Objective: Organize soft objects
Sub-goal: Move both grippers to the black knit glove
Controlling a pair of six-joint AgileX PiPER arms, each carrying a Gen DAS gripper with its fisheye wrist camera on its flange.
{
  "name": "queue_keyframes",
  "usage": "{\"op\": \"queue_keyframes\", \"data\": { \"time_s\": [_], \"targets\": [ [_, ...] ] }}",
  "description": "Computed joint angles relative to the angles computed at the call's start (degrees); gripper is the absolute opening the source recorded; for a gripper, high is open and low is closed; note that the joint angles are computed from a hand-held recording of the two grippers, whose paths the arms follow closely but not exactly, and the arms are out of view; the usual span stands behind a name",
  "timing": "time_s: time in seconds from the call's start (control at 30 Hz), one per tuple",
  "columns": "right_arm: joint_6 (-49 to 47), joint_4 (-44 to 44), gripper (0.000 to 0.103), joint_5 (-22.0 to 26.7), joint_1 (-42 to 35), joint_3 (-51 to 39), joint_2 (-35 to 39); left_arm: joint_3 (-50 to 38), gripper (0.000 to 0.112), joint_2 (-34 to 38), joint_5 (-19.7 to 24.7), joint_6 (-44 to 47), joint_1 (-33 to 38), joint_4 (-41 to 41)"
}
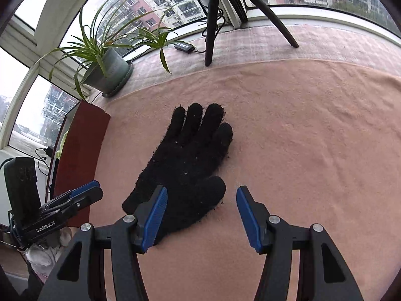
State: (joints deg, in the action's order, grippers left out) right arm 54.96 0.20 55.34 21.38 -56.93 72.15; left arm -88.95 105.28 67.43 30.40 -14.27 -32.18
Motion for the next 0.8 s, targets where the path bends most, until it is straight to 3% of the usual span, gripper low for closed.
{"op": "queue_keyframes", "data": {
  "time_s": [0.37,0.6,0.73,0.8],
  "targets": [
    [-3.89,6.28,0.053,-6.81,-0.9,2.47,4.57,-2.56,0.055,5.27,-0.29,-2.97,-4.17,2.45],
    [-4.11,7.1,0.053,-7.68,-0.71,2.5,5.85,-2.96,0.055,5.98,-1.36,-3.23,-5.95,3.17],
    [-4.78,7.43,0.049,-7.37,-0.72,2.17,6.35,-2.99,0.051,6.15,-2.12,-3.43,-6.63,3.1],
    [-5.03,7.28,0.042,-6.92,-0.44,1.53,6.75,-2.8,0.041,6.07,-2.47,-3.54,-7.05,3.41]
  ]
}}
